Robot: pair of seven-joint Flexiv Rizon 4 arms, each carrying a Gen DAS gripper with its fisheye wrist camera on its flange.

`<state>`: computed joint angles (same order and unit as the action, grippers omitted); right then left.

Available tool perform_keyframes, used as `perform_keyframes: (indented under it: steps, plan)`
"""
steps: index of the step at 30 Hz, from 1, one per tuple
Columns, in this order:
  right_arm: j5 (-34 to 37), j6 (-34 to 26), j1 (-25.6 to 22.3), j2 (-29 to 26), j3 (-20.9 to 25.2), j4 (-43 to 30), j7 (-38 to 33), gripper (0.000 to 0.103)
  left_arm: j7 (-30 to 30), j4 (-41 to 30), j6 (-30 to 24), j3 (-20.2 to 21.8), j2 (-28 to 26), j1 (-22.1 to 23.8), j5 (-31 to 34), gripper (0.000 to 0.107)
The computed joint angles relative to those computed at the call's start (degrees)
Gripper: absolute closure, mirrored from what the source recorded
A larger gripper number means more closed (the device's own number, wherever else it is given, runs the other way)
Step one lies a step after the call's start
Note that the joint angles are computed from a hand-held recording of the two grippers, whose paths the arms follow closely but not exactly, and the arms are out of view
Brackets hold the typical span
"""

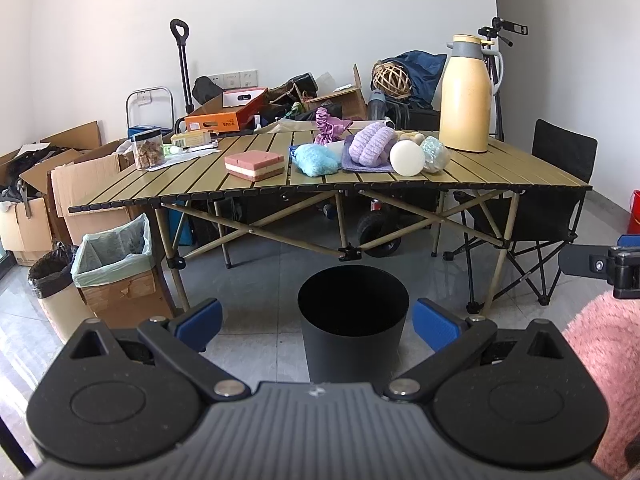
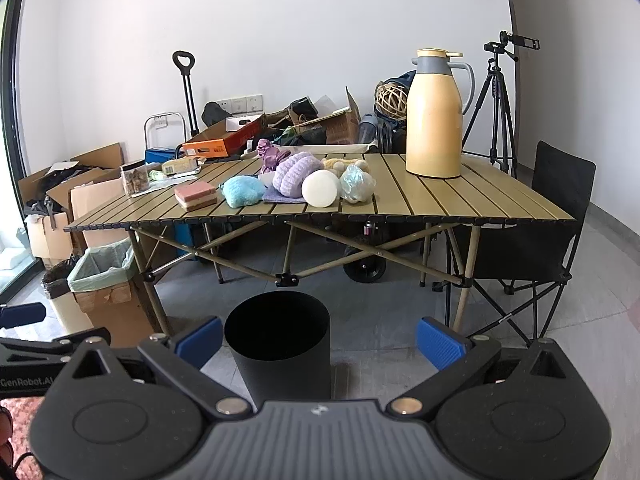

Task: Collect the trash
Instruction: 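Move both open tools toward the table, left toward the pink sponge, right toward the white ball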

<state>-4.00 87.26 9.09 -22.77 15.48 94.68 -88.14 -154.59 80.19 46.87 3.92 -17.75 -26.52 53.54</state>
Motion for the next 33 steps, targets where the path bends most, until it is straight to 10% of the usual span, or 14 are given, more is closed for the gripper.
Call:
perform_keyframes:
  steps: [33]
  plan:
    - [5.6, -12.9, 2.9, -24.0, 4.8, -37.7, -11.6, 0.000, 9.2, -19.9, 4.3, 8.5, -16.9, 4.9, -13.4, 0.004]
